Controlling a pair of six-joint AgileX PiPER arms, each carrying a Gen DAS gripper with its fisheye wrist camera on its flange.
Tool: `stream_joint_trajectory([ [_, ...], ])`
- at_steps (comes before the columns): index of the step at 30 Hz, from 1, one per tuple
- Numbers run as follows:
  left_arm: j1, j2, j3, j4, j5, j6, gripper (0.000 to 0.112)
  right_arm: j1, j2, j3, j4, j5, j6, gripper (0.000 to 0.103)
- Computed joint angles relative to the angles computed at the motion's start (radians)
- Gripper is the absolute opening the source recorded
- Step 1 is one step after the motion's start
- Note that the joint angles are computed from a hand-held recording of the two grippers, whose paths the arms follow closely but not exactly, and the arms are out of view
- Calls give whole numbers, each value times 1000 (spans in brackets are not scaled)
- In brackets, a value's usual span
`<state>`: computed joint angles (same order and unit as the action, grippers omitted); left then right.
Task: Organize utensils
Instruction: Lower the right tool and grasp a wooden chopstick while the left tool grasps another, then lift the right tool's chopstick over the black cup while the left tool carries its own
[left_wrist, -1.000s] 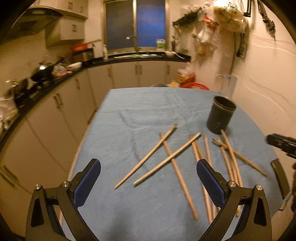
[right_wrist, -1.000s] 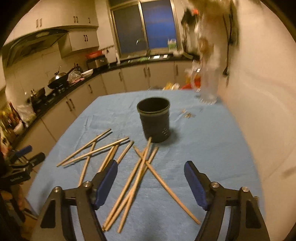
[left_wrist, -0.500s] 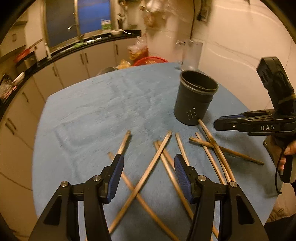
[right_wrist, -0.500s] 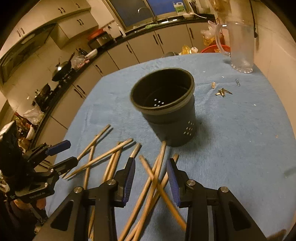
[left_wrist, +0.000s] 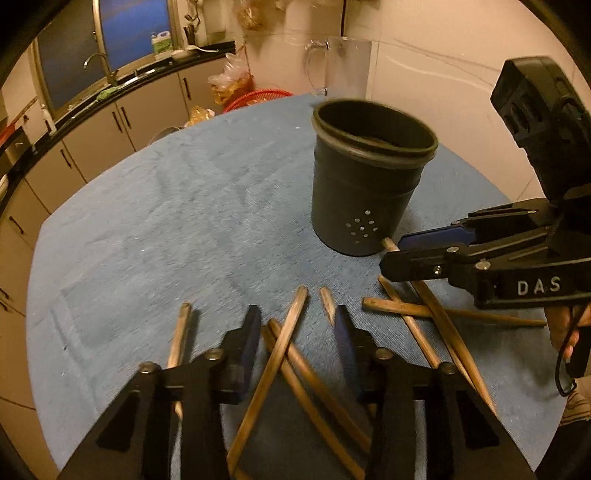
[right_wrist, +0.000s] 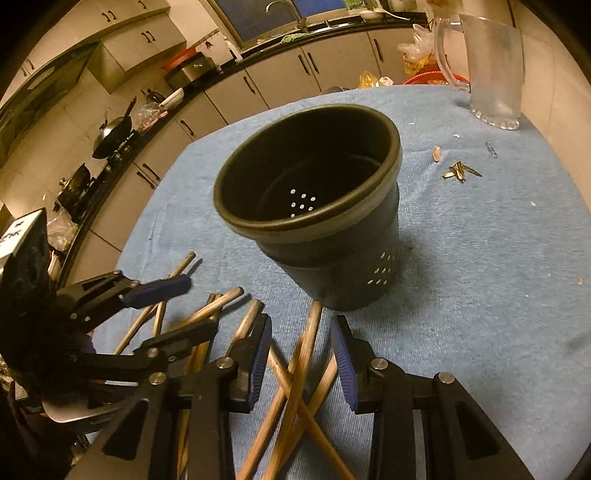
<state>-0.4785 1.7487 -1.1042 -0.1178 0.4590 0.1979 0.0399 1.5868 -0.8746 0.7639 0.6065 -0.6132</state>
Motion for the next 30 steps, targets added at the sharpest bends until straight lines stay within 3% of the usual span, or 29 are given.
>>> stream_joint_trajectory([
  [3, 10, 33, -16, -9, 7, -5, 13, 1, 28, -4, 41, -3, -33, 30],
  [6, 46, 18, 12, -98, -21, 49, 7, -12, 32, 16, 98, -12, -80, 17],
  [8, 71, 1, 28, -162, -23, 90, 7, -28, 26, 28, 132, -6, -116, 11],
  [14, 109, -93, 82, -212, -15, 112, 7, -62, -42, 69, 180, 18, -158, 10],
  [20, 129, -285, 154, -277, 19, 134, 7, -98, -178, 105, 187, 78, -159, 9],
  [27, 147, -477, 176, -226, 58, 17, 7, -166, -409, 118, 165, 211, -132, 9],
  [30, 126, -542, 174, -133, 74, -90, 7, -187, -498, 106, 142, 261, -100, 8],
])
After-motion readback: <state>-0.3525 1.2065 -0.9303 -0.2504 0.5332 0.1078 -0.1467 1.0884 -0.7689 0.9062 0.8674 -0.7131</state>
